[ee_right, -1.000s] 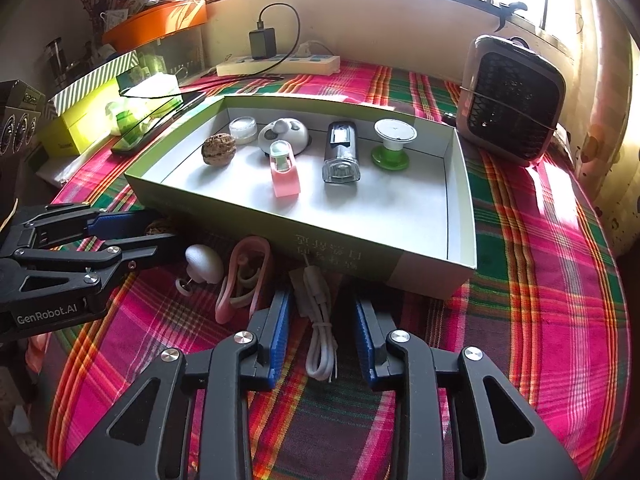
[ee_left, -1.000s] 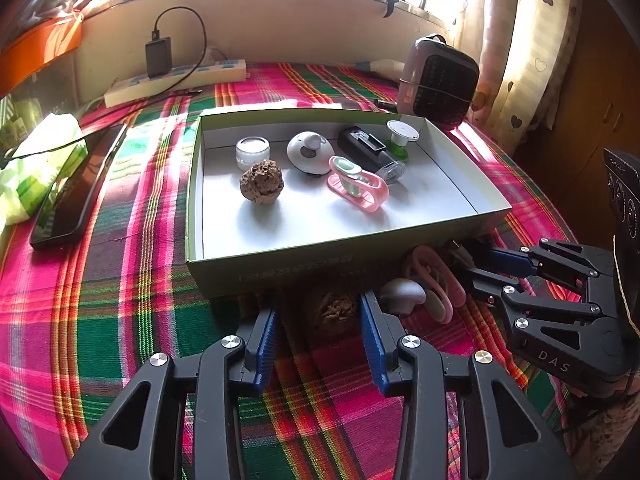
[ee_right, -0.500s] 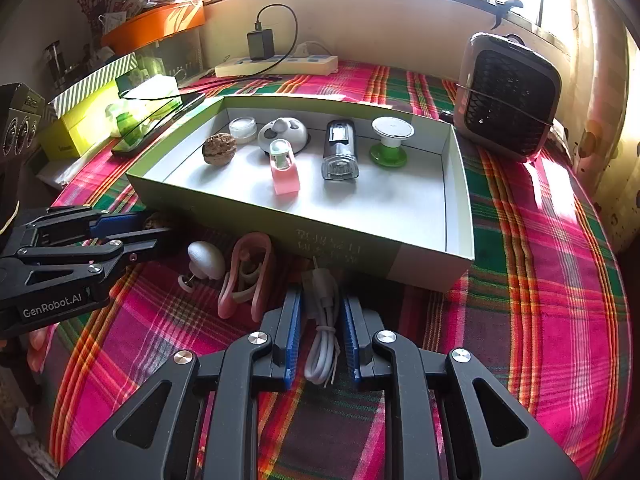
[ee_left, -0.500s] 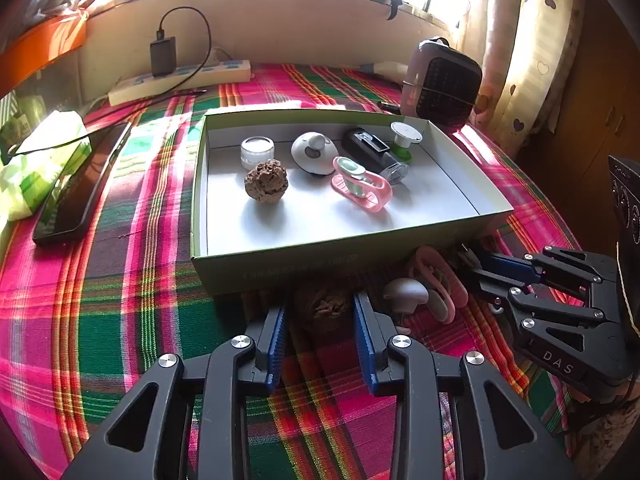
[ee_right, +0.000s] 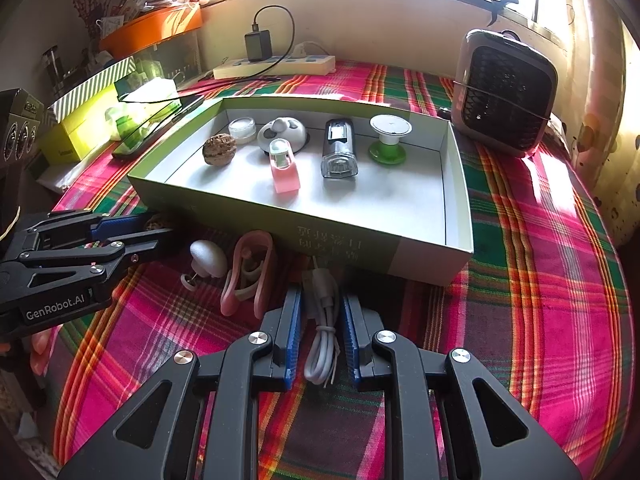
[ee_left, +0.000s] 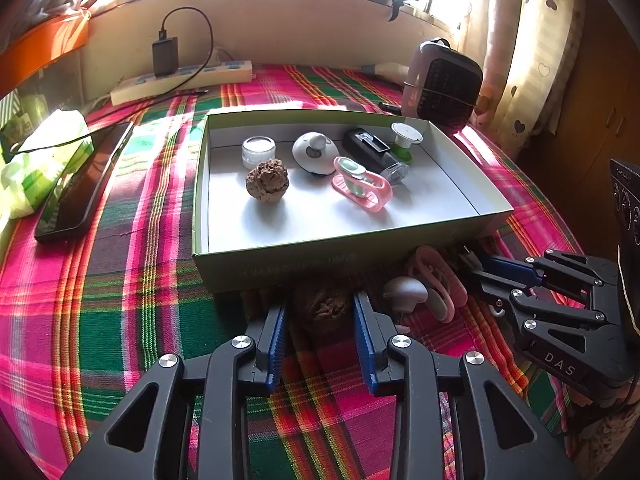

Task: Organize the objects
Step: 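Close the left tool on the walnut while the right tool closes on the white cable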

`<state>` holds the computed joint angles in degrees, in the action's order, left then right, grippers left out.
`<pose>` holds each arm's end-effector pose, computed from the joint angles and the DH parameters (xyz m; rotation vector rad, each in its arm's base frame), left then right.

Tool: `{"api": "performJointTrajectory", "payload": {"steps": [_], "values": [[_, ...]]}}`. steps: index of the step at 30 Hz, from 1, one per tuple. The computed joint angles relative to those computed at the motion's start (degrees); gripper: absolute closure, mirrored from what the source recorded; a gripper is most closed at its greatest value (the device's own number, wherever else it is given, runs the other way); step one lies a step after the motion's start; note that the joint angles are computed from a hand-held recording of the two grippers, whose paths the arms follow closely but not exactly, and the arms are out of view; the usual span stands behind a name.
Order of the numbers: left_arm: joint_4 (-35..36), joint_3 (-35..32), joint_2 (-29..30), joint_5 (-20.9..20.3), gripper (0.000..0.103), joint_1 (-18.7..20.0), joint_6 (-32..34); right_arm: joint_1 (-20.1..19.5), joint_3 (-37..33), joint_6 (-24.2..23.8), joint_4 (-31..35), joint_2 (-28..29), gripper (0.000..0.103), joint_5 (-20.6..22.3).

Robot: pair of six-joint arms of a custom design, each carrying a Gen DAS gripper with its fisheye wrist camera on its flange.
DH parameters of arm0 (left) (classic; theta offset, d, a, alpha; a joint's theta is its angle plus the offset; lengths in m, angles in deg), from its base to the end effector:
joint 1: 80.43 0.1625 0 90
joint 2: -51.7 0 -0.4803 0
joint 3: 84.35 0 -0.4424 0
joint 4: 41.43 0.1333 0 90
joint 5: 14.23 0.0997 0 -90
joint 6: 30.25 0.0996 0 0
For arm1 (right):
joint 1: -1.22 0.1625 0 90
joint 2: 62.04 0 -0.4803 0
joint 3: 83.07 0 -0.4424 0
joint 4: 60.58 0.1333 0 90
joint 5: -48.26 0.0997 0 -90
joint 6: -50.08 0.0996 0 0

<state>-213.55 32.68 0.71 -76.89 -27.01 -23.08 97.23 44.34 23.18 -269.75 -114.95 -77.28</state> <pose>-0.2152 -0.5904 0.0740 0.9203 2.5414 -0.5358 0.1311 -0.5249 0.1318 0.3594 -2.2807 0.7919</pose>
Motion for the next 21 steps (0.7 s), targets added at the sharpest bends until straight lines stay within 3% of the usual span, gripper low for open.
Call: {"api": "performJointTrajectory", "payload": {"steps": [21], "values": [[-0.5,0.3,-0.1,0.0,0.075,-0.2,0.0,-0.5,1.1,2.0,-0.6,-1.1,0.083,2.1]]}}
